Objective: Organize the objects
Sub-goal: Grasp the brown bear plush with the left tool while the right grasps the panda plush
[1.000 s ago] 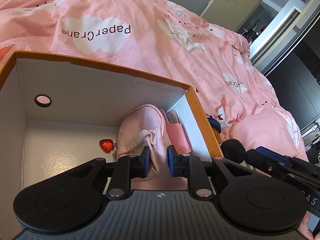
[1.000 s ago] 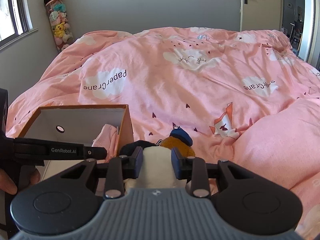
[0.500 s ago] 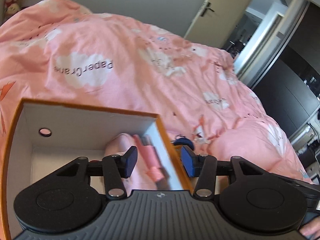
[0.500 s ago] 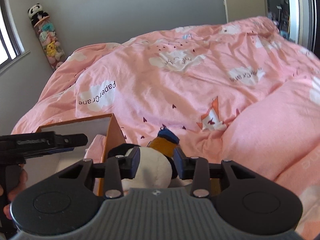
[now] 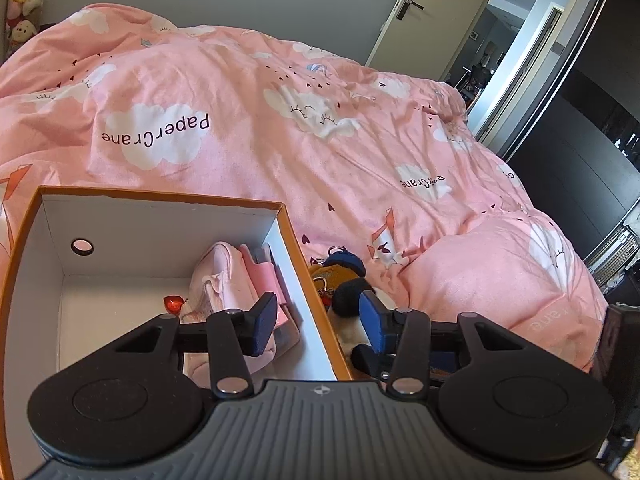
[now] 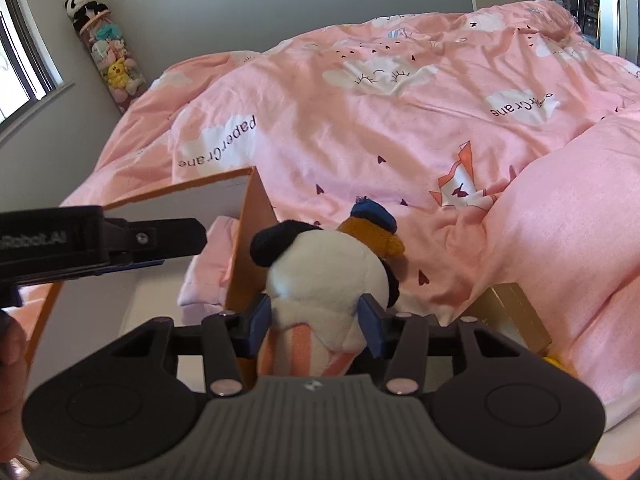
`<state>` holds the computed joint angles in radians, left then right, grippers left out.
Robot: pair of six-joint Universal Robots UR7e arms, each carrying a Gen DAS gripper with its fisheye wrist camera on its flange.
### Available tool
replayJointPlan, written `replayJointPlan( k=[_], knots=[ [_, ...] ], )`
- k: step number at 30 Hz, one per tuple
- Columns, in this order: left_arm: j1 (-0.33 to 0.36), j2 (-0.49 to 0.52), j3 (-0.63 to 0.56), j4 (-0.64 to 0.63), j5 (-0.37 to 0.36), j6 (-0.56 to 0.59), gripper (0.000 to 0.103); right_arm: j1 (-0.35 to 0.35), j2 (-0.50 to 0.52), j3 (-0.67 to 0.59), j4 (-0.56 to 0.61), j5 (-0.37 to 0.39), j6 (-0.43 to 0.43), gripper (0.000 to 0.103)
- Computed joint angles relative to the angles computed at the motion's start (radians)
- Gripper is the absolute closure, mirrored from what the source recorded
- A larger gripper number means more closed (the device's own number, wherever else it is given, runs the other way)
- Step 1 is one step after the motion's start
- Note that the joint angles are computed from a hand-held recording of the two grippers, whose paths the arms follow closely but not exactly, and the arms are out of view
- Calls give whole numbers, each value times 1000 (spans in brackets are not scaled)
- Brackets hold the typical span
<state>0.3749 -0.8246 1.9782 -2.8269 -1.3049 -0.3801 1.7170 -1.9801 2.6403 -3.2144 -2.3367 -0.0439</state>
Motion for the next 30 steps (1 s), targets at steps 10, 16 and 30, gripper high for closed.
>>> replayJointPlan(
  k=[10, 16, 30],
  knots=[
    [-17, 8, -3, -10, 22, 31, 51, -119, -38, -12, 83, -1, 72, 36],
    [-27, 41, -51, 37, -1, 141, 57, -159, -176, -12, 169, 79, 86, 41],
    [-97, 270, -302, 392, 36, 513, 71, -403, -368, 22, 62, 255, -81, 42]
  ],
)
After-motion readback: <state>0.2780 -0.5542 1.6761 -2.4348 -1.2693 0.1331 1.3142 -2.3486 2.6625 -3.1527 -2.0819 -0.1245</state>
